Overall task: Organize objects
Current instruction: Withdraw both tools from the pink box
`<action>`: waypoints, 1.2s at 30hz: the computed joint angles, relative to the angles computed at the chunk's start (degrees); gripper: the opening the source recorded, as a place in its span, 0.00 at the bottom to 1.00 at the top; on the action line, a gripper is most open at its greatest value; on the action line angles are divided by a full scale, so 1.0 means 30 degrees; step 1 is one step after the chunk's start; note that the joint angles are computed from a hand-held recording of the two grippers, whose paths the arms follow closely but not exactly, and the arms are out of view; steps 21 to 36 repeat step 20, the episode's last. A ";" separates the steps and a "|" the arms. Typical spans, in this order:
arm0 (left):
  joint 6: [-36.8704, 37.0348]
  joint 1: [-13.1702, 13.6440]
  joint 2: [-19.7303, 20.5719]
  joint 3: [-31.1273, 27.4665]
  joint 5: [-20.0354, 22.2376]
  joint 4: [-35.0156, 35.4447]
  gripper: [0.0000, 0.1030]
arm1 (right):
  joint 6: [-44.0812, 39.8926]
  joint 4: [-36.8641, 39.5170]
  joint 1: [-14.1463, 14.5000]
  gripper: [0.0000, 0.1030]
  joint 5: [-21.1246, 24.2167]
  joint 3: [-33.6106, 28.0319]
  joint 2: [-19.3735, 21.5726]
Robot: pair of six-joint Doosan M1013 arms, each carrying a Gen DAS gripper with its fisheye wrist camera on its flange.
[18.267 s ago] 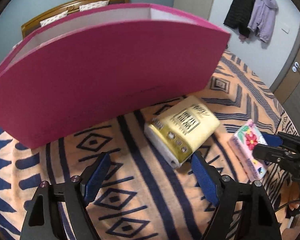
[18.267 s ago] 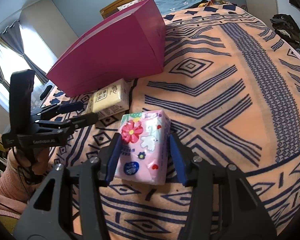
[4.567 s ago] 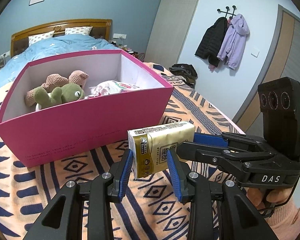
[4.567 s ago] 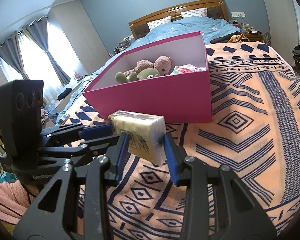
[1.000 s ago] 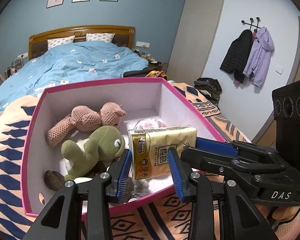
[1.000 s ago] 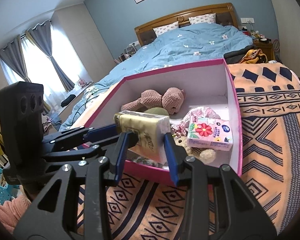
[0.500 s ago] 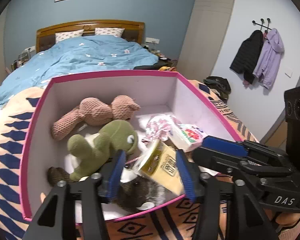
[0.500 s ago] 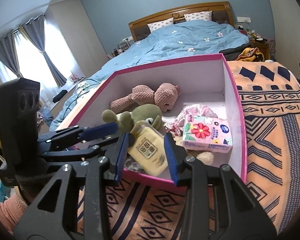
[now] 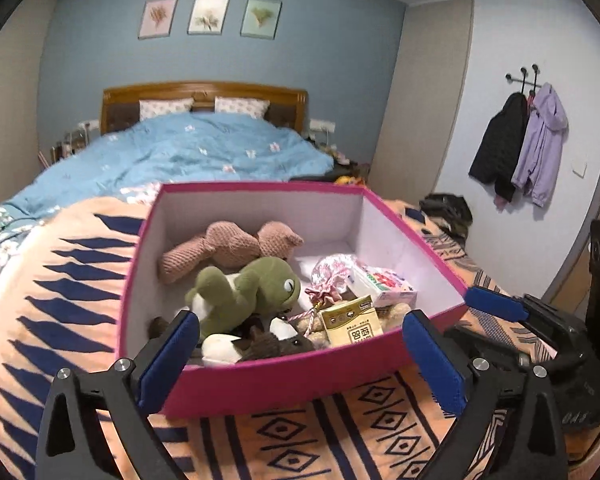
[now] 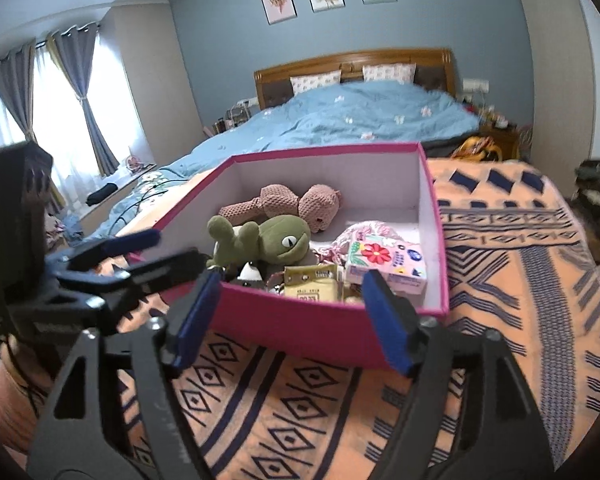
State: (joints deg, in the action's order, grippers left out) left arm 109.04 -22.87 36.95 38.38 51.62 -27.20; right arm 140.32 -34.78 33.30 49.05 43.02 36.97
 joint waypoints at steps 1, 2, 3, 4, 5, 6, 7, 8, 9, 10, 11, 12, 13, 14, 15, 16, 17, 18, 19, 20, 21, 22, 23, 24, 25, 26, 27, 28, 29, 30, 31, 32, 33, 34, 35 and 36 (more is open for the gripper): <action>0.0101 -0.0002 -0.0333 0.0589 -0.0355 -0.0054 1.00 | 0.0354 -0.0637 0.0144 0.89 0.0109 0.0176 -0.0067; -0.0013 -0.0056 -0.0644 0.1151 -0.0787 0.0273 1.00 | 0.0567 -0.1081 0.0265 0.91 0.0174 0.0381 -0.0146; -0.0204 -0.0148 -0.0982 0.1772 -0.1309 0.0832 1.00 | 0.0742 -0.1443 0.0415 0.91 0.0331 0.0624 -0.0248; -0.0244 -0.0198 -0.1172 0.2137 -0.1608 0.1224 1.00 | 0.0938 -0.1720 0.0502 0.92 0.0369 0.0800 -0.0309; -0.0292 -0.0236 -0.1337 0.2429 -0.1777 0.1537 1.00 | 0.1029 -0.1800 0.0560 0.92 0.0369 0.0931 -0.0344; -0.0589 -0.0290 -0.1494 0.2715 -0.1912 0.1997 1.00 | 0.1127 -0.1639 0.0598 0.94 0.0414 0.1086 -0.0394; -0.0835 -0.0318 -0.1685 0.3104 -0.1985 0.2233 1.00 | 0.1201 -0.1532 0.0614 0.94 0.0442 0.1192 -0.0422; -0.0697 -0.0307 -0.1804 0.3361 -0.1981 0.2129 1.00 | 0.1181 -0.1372 0.0632 0.94 0.0452 0.1288 -0.0443; -0.0767 -0.0337 -0.1952 0.3683 -0.1980 0.2293 1.00 | 0.1167 -0.1162 0.0651 0.94 0.0470 0.1419 -0.0463; -0.0949 -0.0347 -0.2077 0.3960 -0.1959 0.2630 1.00 | 0.1222 -0.1067 0.0666 0.94 0.0447 0.1533 -0.0486; -0.1124 -0.0382 -0.2166 0.4156 -0.1941 0.2912 1.00 | 0.1251 -0.0902 0.0675 0.94 0.0400 0.1668 -0.0524; -0.1169 -0.0387 -0.2257 0.4367 -0.1947 0.3011 1.00 | 0.1237 -0.0585 0.0667 0.94 0.0362 0.1808 -0.0554; -0.1395 -0.0426 -0.2338 0.4567 -0.1892 0.3348 1.00 | 0.1303 -0.0494 0.0667 0.94 0.0364 0.1879 -0.0568; -0.1496 -0.0449 -0.2379 0.4675 -0.1898 0.3542 1.00 | 0.1473 -0.0494 0.0680 0.94 0.0291 0.2064 -0.0639; -0.1461 -0.0450 -0.2424 0.4802 -0.1935 0.3550 1.00 | 0.1620 -0.0420 0.0686 0.94 0.0217 0.2215 -0.0692; -0.1482 -0.0451 -0.2513 0.5008 -0.2028 0.3558 1.00 | 0.1740 -0.0451 0.0701 0.94 0.0202 0.2288 -0.0713; -0.1764 -0.0482 -0.2586 0.5172 -0.2048 0.3826 1.00 | 0.1883 -0.0561 0.0733 0.94 0.0240 0.2364 -0.0738; -0.2004 -0.0521 -0.2643 0.5296 -0.2074 0.4118 1.00 | 0.1960 -0.0658 0.0767 0.94 0.0345 0.2394 -0.0730; -0.2167 -0.0551 -0.2691 0.5417 -0.2047 0.4340 1.00 | 0.1969 -0.0724 0.0792 0.94 0.0420 0.2400 -0.0719; -0.2421 -0.0588 -0.2667 0.5401 -0.1817 0.4560 1.00 | 0.1969 -0.0753 0.0811 0.94 0.0479 0.2416 -0.0711; -0.2421 -0.0588 -0.2667 0.5401 -0.1817 0.4560 1.00 | 0.1969 -0.0753 0.0811 0.94 0.0479 0.2416 -0.0711; -0.2421 -0.0588 -0.2667 0.5401 -0.1817 0.4560 1.00 | 0.1969 -0.0753 0.0811 0.94 0.0479 0.2416 -0.0711; -0.2421 -0.0588 -0.2667 0.5401 -0.1817 0.4560 1.00 | 0.1969 -0.0753 0.0811 0.94 0.0479 0.2416 -0.0711; -0.2421 -0.0588 -0.2667 0.5401 -0.1817 0.4560 1.00 | 0.1969 -0.0753 0.0811 0.94 0.0479 0.2416 -0.0711; -0.2421 -0.0588 -0.2667 0.5401 -0.1817 0.4560 1.00 | 0.1969 -0.0753 0.0811 0.94 0.0479 0.2416 -0.0711; -0.2421 -0.0588 -0.2667 0.5401 -0.1817 0.4560 1.00 | 0.1969 -0.0753 0.0811 0.94 0.0479 0.2416 -0.0711; -0.2421 -0.0588 -0.2667 0.5401 -0.1817 0.4560 1.00 | 0.1969 -0.0753 0.0811 0.94 0.0479 0.2416 -0.0711; -0.2421 -0.0588 -0.2667 0.5401 -0.1817 0.4560 1.00 | 0.1969 -0.0753 0.0811 0.94 0.0479 0.2416 -0.0711; -0.2421 -0.0588 -0.2667 0.5401 -0.1817 0.4560 1.00 | 0.1969 -0.0753 0.0811 0.94 0.0479 0.2416 -0.0711; -0.2421 -0.0588 -0.2667 0.5401 -0.1817 0.4560 1.00 | 0.1969 -0.0753 0.0811 0.94 0.0479 0.2416 -0.0711; -0.2421 -0.0588 -0.2667 0.5401 -0.1817 0.4560 1.00 | 0.1969 -0.0753 0.0811 0.94 0.0479 0.2416 -0.0711; -0.2421 -0.0588 -0.2667 0.5401 -0.1817 0.4560 1.00 | 0.1969 -0.0753 0.0811 0.94 0.0479 0.2416 -0.0711; -0.2421 -0.0588 -0.2667 0.5401 -0.1817 0.4560 1.00 | 0.1969 -0.0753 0.0811 0.94 0.0479 0.2416 -0.0711; -0.2421 -0.0588 -0.2667 0.5401 -0.1817 0.4560 1.00 | 0.1969 -0.0753 0.0811 0.94 0.0479 0.2416 -0.0711; -0.2421 -0.0588 -0.2667 0.5401 -0.1817 0.4560 1.00 | 0.1969 -0.0753 0.0811 0.94 0.0479 0.2416 -0.0711; -0.2421 -0.0588 -0.2667 0.5401 -0.1817 0.4560 1.00 | 0.1969 -0.0753 0.0811 0.94 0.0479 0.2416 -0.0711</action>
